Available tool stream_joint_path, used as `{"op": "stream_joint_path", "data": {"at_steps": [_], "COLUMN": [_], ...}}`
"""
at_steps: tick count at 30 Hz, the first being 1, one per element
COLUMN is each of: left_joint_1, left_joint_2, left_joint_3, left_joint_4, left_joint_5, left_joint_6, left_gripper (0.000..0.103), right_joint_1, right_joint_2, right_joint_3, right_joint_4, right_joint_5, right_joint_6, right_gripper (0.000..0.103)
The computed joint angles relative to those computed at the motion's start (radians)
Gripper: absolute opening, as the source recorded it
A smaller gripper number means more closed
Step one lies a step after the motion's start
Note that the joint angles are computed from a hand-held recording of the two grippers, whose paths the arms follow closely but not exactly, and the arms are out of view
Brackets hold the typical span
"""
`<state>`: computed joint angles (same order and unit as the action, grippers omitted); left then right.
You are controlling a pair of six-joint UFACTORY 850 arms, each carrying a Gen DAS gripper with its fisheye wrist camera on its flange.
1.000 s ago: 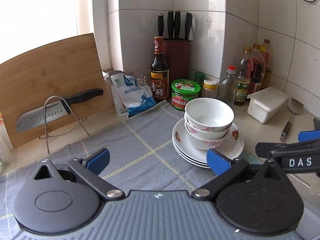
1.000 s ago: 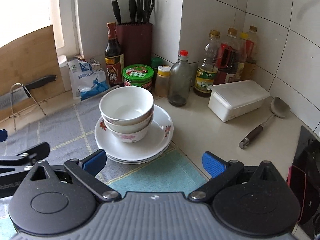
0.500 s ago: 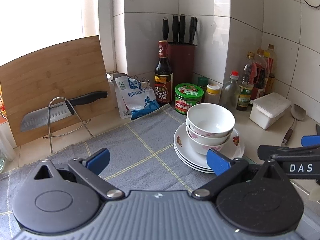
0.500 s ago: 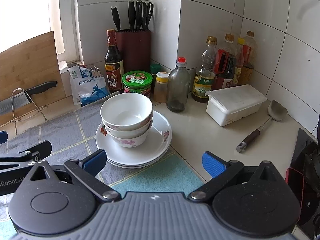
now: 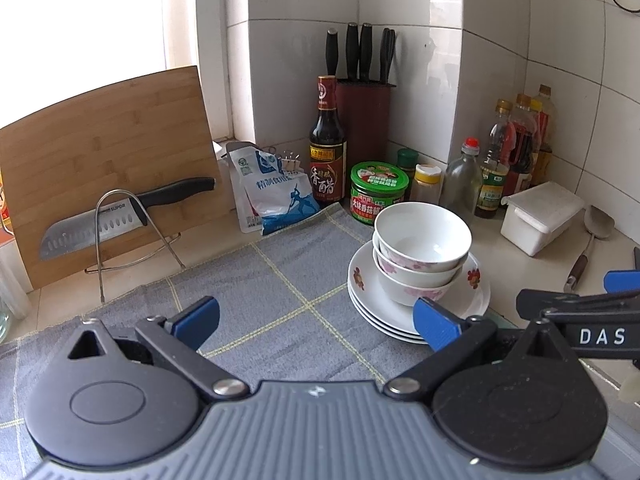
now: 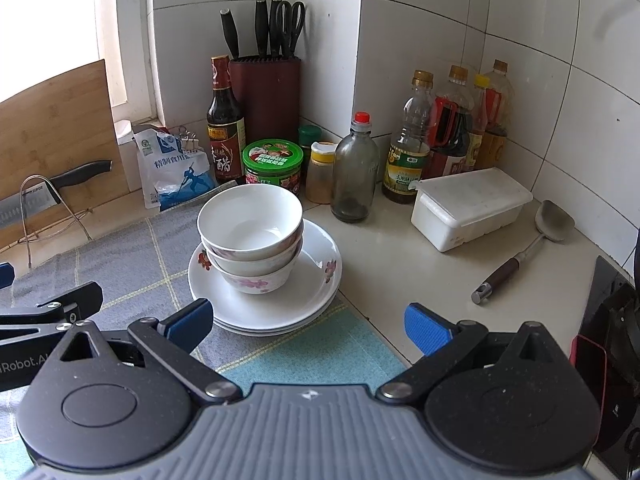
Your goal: Organize plates and bowls
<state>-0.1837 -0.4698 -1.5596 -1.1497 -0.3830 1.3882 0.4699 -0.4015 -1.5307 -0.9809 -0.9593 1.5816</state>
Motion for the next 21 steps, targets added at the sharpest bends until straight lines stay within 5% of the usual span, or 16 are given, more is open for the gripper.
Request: {"op": "stream_joint_path", "data": {"at_steps": [21], "left_joint_1": [0.001], "left_joint_2": [-0.006], "left_joint_3": [-0.012], "left_joint_4": [0.029], "left_joint_5": [-0.002], "left_joint_6": [-0.035], "left_gripper": [0.102], "right_joint_1": [0.002], "right_joint_2": [-0.004], "right_joint_3": [-0.005], "right_joint_4": [0.0], "right_joint_5": [-0.004], "right_joint_6": [0.001], "right_gripper": [0.103]}}
